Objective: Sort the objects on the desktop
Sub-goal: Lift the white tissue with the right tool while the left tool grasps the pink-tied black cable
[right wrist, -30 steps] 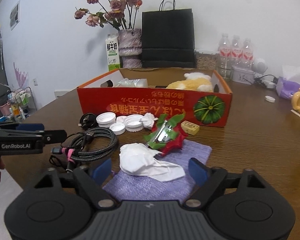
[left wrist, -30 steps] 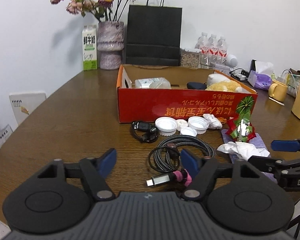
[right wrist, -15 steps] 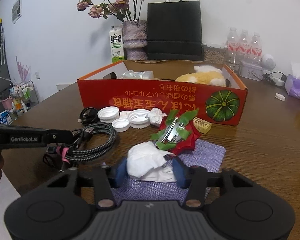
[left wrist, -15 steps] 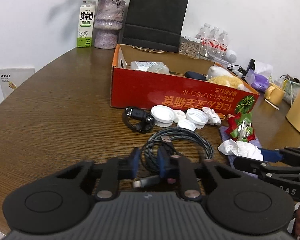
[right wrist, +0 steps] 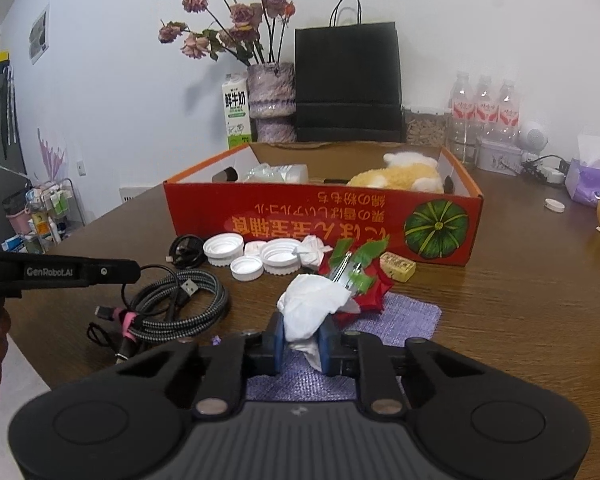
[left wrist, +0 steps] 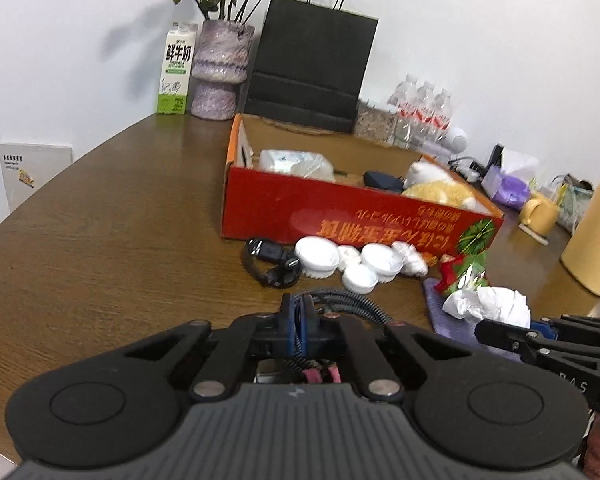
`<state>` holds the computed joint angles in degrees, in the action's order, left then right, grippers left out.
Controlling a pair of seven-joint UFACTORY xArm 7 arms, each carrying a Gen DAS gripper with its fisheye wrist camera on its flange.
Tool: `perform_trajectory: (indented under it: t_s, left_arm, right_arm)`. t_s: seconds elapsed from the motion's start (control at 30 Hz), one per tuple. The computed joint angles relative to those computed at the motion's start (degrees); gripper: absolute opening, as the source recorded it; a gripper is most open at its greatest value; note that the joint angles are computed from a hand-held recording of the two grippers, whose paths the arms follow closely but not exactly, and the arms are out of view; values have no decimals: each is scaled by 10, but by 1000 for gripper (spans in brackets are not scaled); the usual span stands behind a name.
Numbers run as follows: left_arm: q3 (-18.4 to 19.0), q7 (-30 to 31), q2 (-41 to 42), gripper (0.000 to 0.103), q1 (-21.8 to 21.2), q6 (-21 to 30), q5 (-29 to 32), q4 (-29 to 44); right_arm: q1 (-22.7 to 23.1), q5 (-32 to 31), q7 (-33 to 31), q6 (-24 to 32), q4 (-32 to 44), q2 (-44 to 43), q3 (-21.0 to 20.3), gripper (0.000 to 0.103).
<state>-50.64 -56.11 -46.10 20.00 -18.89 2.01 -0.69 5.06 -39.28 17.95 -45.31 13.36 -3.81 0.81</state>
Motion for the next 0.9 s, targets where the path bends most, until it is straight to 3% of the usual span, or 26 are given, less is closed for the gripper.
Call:
perform_trajectory:
  t_s: [0.33, 0.5, 0.63, 0.9]
  left_arm:
    - [5, -4, -42, 3, -7, -3, 10, 8]
    - [1, 7, -51, 3, 10, -22, 4, 23]
    - [-10, 29, -45, 3, 39, -47, -6, 46]
    - [-69, 86, 22, 3, 152, -119, -57, 114]
  right_arm:
    - [-6, -18, 7, -32, -11, -32, -15, 15]
    - [-2, -13, 8, -38, -3, -40, -14, 15]
    - [4, 0, 7, -45, 16, -35, -9, 15]
    - [20, 22, 8, -42, 101, 1, 9, 15]
